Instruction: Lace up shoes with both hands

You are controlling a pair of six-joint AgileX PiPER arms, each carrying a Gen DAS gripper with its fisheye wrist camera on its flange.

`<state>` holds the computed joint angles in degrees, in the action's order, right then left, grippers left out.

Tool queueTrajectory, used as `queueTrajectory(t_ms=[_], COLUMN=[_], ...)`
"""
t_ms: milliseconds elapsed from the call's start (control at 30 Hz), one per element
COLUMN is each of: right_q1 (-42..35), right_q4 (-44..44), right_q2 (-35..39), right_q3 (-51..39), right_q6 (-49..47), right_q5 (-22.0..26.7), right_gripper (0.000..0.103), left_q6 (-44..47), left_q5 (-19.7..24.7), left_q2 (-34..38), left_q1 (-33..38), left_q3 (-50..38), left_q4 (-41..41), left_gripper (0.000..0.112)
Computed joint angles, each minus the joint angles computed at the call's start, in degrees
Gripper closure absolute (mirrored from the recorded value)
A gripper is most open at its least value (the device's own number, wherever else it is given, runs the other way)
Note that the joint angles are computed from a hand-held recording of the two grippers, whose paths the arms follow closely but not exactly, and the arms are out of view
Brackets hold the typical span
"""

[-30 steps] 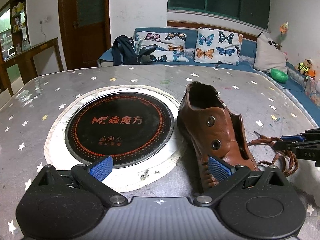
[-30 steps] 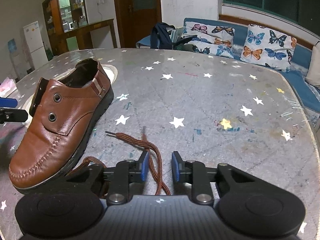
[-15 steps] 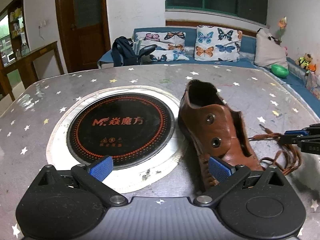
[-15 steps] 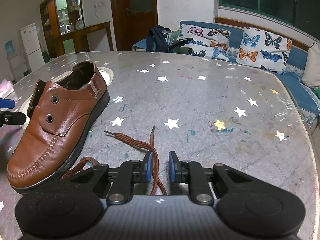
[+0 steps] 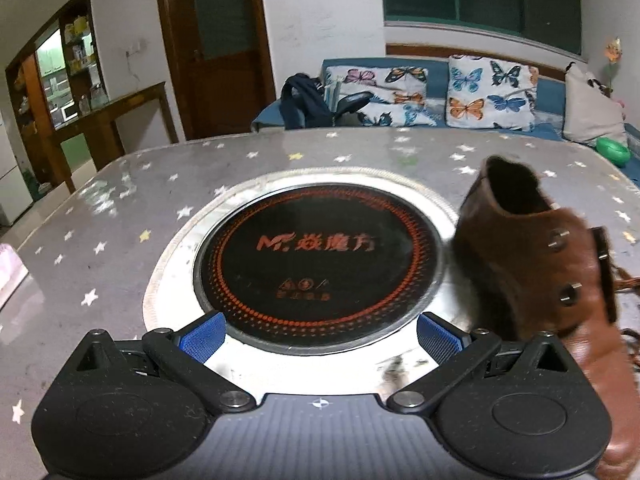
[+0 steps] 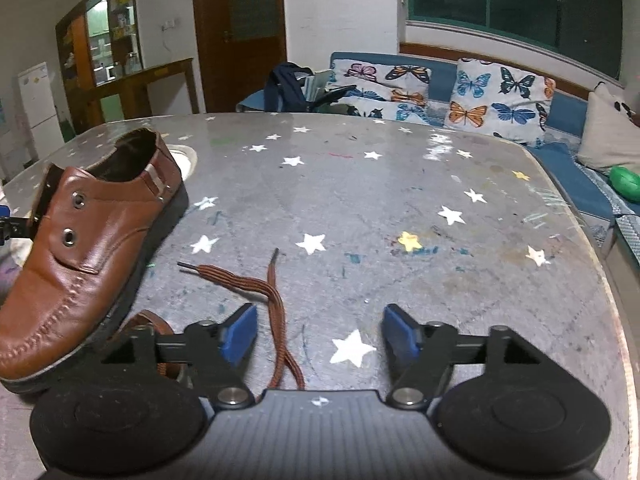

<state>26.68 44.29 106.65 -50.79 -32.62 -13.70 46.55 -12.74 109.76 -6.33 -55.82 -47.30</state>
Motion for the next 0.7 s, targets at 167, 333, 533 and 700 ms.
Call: queueTrajectory(t_ms=[167, 333, 533, 700], right_q1=[0.8, 1.4, 1.1, 1.2], right_q4=[-0.1, 0.9, -0.2, 0.1], right_q2=[0.8, 1.5, 1.8, 2.0], right_q3=[0.5, 0.4, 0.1, -0.2], right_q6=[1.0, 0.4, 1.4, 0.8], right_q5=[-2.3, -3.5, -2.8, -2.3], right_gripper=[0.016, 0.011, 0.002, 0.000], left_q6=[-7.2, -19.0, -30.1, -33.1], left_q5=[-0.7, -1.2, -1.6, -1.7], left_q2=[3.2, 4.5, 4.9, 5.0], left_q1=[0.8, 1.9, 3.1, 3.4], left_q3=[-0.9, -0.4, 0.1, 0.2], left_q4=[7.8, 18.7, 29.0, 31.7], left_gripper=[0.009, 0.009, 0.009, 0.009])
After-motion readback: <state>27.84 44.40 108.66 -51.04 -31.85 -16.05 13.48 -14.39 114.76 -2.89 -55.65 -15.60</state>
